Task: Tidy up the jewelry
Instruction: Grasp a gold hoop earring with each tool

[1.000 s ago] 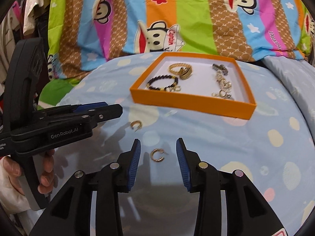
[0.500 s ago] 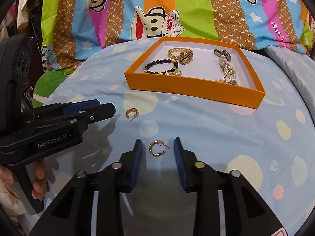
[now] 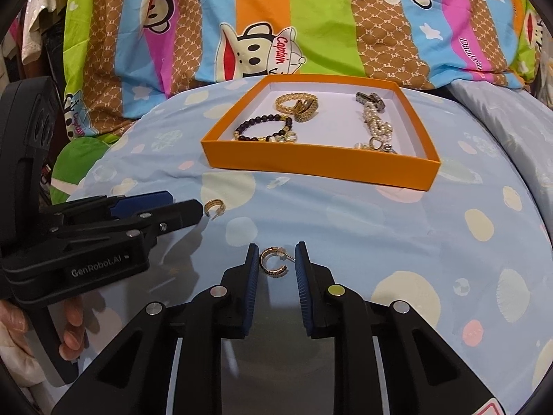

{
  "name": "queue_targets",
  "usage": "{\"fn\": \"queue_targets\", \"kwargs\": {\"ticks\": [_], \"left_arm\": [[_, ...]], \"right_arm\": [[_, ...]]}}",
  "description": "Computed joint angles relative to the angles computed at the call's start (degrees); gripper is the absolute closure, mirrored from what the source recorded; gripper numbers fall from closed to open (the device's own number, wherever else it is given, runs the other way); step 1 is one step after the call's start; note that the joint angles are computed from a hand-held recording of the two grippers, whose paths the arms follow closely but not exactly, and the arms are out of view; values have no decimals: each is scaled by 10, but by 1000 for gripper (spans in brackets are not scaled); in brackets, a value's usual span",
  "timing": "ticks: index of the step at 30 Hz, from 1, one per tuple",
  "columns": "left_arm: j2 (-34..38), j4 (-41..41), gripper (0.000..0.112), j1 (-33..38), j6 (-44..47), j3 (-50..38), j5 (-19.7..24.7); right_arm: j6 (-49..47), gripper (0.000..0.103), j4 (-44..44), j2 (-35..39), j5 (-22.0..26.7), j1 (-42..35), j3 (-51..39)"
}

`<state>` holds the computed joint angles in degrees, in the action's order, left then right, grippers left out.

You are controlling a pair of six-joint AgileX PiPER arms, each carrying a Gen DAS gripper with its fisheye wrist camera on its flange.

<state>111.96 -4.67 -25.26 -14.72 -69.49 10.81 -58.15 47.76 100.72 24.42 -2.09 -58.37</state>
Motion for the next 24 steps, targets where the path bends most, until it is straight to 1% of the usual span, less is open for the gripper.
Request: {"fn": "queue_targets", "kwargs": {"ticks": [2,3,4,7,9,10,11,12,14,16,18,24], "left_arm": [[6,48,69,-10,-43,-13,6],[12,87,69,-18,-79,-24,13],[17,105,69,-21,-95,-33,19],[32,131,70,-28,-123,-56,39],[34,154,70,-30,-145,-59,42],[35,163,73,-31,-155,-60,44],[35,158,76,-30,-151,-60,43],[35,152,81,-30,-145,-59,42],[35,153,84,-29,-147,-58,41],[36,145,91,-29,-136,-59,41],[36,140,94,-29,-128,-59,40],[34,126,94,-30,-111,-57,36]], "right_arm": [[0,83,2,-2,-3,-5,1],[-2,83,4,-2,-4,-8,2],[-3,83,6,-2,-4,-10,2],[-5,83,7,-3,-5,-15,3],[-7,83,10,-3,-3,-18,2],[-6,83,10,-2,-2,-19,1],[-4,83,9,-2,-1,-19,1],[-2,83,8,-1,-1,-19,0],[0,83,6,0,0,-19,-1],[1,83,6,0,0,-19,-1],[3,83,5,1,2,-20,-2],[4,83,6,2,3,-21,-3]]}}
